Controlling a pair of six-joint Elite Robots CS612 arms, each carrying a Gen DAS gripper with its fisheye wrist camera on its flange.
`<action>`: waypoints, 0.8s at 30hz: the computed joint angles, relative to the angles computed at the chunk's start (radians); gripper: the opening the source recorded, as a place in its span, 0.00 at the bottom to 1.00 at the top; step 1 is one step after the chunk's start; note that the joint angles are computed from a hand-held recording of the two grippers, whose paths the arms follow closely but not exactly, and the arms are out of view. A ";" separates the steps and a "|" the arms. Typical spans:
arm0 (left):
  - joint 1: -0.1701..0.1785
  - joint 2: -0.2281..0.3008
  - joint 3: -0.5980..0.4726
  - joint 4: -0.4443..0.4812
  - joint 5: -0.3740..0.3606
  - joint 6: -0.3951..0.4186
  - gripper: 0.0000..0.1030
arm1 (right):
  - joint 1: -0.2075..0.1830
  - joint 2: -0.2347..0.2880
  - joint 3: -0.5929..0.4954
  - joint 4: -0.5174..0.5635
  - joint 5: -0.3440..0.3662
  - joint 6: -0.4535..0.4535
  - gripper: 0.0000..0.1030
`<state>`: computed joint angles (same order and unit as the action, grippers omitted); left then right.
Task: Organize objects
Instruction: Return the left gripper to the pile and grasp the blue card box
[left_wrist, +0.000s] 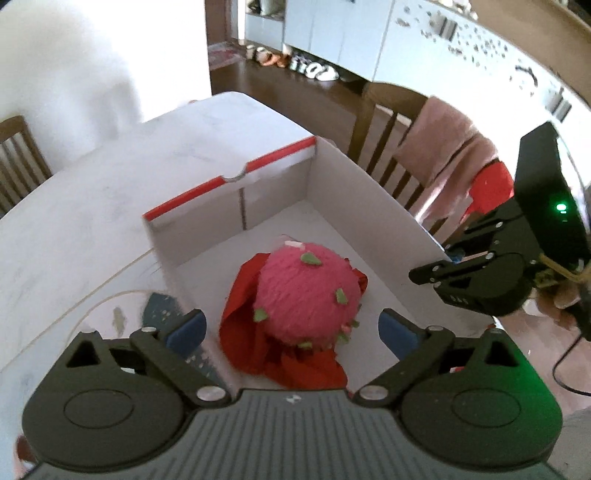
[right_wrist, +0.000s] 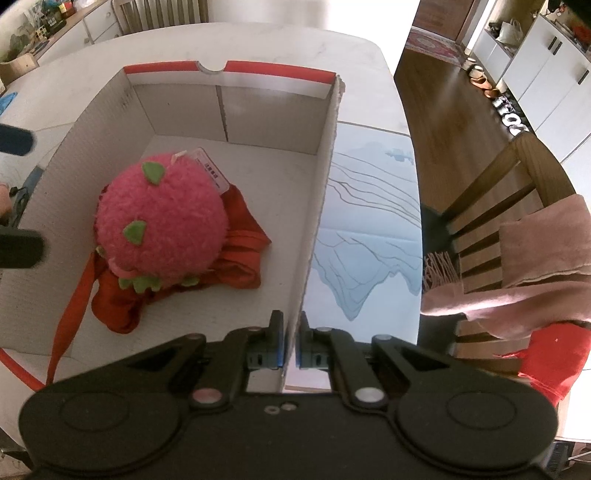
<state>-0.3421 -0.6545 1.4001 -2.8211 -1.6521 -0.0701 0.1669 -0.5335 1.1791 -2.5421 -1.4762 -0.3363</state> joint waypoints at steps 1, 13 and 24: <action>0.002 -0.008 0.014 -0.012 0.004 -0.010 0.99 | 0.000 0.000 0.000 0.000 0.000 0.000 0.05; 0.039 -0.110 0.189 -0.147 0.078 -0.108 0.99 | 0.003 0.001 -0.003 0.004 -0.013 -0.003 0.05; 0.075 -0.159 0.314 -0.192 0.119 -0.166 0.99 | 0.005 0.001 -0.005 0.006 -0.021 0.006 0.05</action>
<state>-0.2673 -0.8138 1.7136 -3.0130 -1.5334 -0.2359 0.1718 -0.5323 1.1742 -2.5360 -1.4971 -0.3303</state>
